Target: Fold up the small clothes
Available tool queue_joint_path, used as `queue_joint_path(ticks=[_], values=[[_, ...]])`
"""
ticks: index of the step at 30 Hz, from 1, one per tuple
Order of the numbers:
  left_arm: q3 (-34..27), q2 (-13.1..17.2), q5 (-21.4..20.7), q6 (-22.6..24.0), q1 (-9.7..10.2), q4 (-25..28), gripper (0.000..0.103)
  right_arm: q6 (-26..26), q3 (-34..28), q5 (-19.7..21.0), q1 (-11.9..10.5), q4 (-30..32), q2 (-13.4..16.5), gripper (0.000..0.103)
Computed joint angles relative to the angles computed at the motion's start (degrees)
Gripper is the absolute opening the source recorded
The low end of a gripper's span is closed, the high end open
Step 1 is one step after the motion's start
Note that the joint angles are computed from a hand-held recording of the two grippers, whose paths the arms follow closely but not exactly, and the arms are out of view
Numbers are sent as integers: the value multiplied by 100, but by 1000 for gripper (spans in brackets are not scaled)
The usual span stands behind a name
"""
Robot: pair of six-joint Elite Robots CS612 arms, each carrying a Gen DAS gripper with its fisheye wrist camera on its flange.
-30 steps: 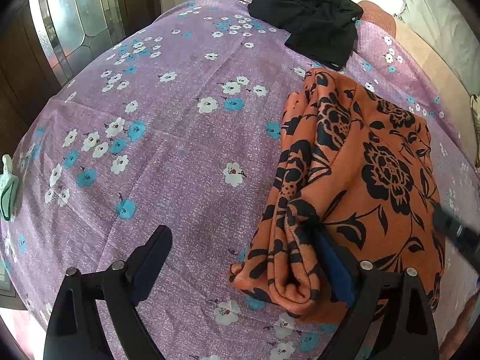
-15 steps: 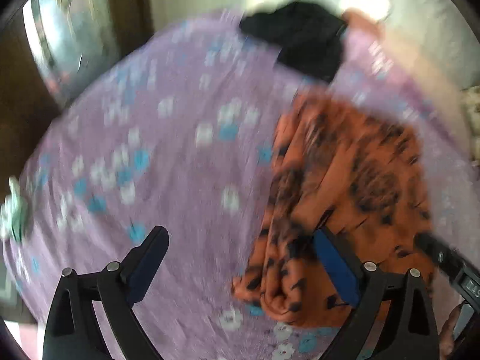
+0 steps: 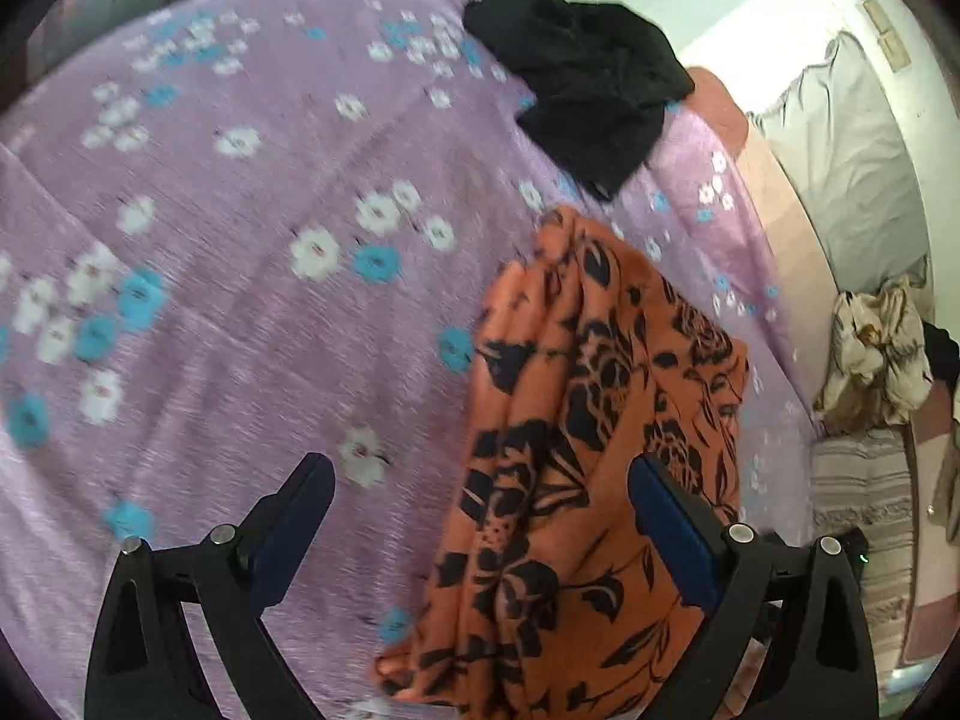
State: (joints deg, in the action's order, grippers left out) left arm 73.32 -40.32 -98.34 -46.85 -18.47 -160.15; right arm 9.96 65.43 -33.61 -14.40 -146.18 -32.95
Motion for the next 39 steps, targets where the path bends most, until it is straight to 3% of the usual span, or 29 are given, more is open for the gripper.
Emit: queue_joint_path(ticks=[2, 4, 9, 11, 13, 14, 16, 19, 22, 27, 33, 39], values=[[-83, 36, 42, 107, -35, 243, 98, -29, -111, 95, 40, -161, 66, 85], [-118, 39, 179, 271, -87, 284, 98, -282, -299, 62, 109, 220, 120, 85], [-292, 151, 32, 452, -147, 255, 98, -390, -597, -439, 312, 136, 236, 85], [-423, 245, -193, 533, -152, 228, 97, -512, -646, -716, 384, 128, 233, 78], [-533, 288, -245, 659, -192, 348, 87, -599, -628, -1032, 410, 132, 187, 57], [-564, 268, 88, 809, -257, 528, 81, -577, -592, -1086, 406, 72, 165, 53], [-615, 273, 305, 978, -308, 658, 68, -555, -554, -1021, 365, -41, 156, 41], [-393, 151, 475, 937, -324, 376, 45, -585, -309, -1227, 376, -465, 7, 39], [-266, 66, 625, 1004, -363, 190, 34, -661, -55, -1358, 388, -827, -168, 38], [-181, -9, 295, 1100, -453, -34, 32, -726, 418, -1352, 272, -1425, -522, 37], [61, -179, 17, 1346, -646, -410, 32, -627, 983, -1087, -85, -1549, -917, 37], [487, -449, 107, 1541, -932, -205, 32, -952, 1626, -968, -350, -1351, -1249, 37]])
